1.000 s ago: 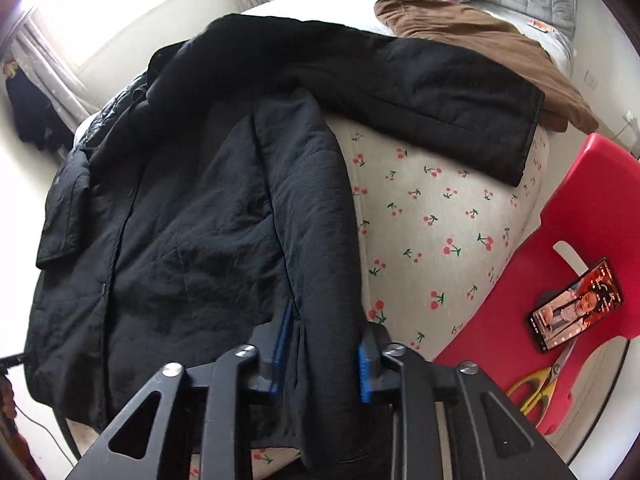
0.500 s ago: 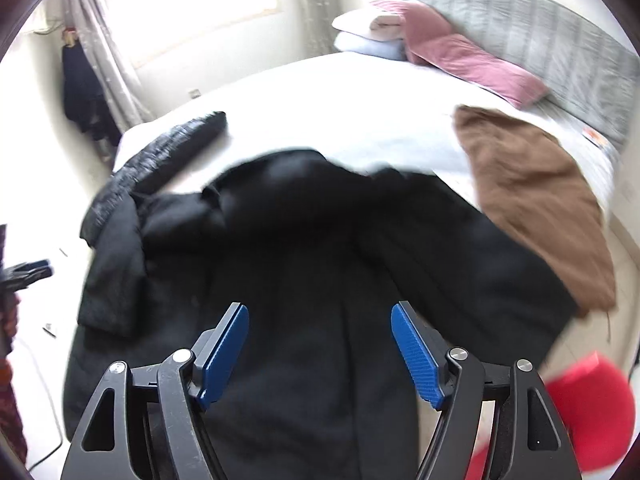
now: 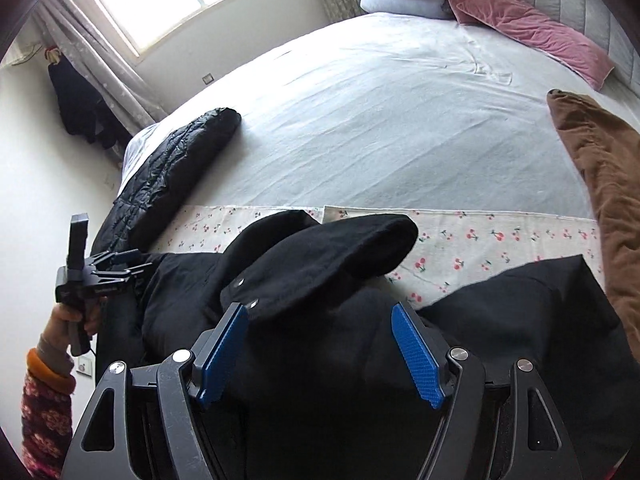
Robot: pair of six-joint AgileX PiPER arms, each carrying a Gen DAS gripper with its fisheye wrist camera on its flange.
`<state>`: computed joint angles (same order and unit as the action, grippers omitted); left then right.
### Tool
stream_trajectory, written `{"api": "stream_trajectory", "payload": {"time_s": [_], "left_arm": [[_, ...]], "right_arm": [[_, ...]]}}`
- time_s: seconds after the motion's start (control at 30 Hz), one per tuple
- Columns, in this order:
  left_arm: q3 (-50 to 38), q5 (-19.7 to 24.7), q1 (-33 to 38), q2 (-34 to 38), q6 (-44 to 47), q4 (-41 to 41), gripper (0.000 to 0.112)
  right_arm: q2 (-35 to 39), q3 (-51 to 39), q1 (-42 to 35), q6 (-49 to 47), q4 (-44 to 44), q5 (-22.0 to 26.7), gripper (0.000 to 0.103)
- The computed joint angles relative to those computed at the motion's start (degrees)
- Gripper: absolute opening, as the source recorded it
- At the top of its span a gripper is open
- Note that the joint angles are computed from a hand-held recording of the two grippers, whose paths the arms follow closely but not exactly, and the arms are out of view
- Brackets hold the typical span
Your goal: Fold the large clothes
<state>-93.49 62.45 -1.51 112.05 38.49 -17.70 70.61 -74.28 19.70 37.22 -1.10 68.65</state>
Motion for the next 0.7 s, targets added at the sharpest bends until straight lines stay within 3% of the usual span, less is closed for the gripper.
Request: {"api": "stream_trajectory", "payload": {"time_s": [0.1,0.2,0.33,0.43,0.5,0.6,0.7], "left_arm": [[-1.8,2.2,0.5,5.0,0.5,0.2,0.081],[4.3,-1.4,1.5,2.4,6.6,-2.1,0.082],[8.8,-2.9,0.8,-0.6,7.7,-0.5,0.078],[13.6,-7.8,-0.8,-4.0,5.9,1.4,0.054],[17.3,-11.1,-0.8,-7.0,3.8,0.9,0.021],[23.3,-16.8,-0.1,-11.8,2.1,-1.6,0.012],[29.8,-22.6,0.7,-19.4,5.3,-5.9,0.01]], "right_arm": [[3.3,4.4,-2.1,-2.2,2.3,-2.0,0.075],[5.9,12.1,-4.8,-7.3,8.6,-3.6,0.075],[2.6,22.7,-3.4,-7.8,8.8,-13.5,0.074],[-0.7,25.0,1.9,0.5,1.5,-16.3,0.05],[-1.7,25.1,8.4,9.0,-7.2,-15.6,0.027],[-1.6,23.2,18.6,21.2,-19.7,-10.9,0.018],[-0.4,19.8,27.7,30.2,-30.5,-4.0,0.016]]}}
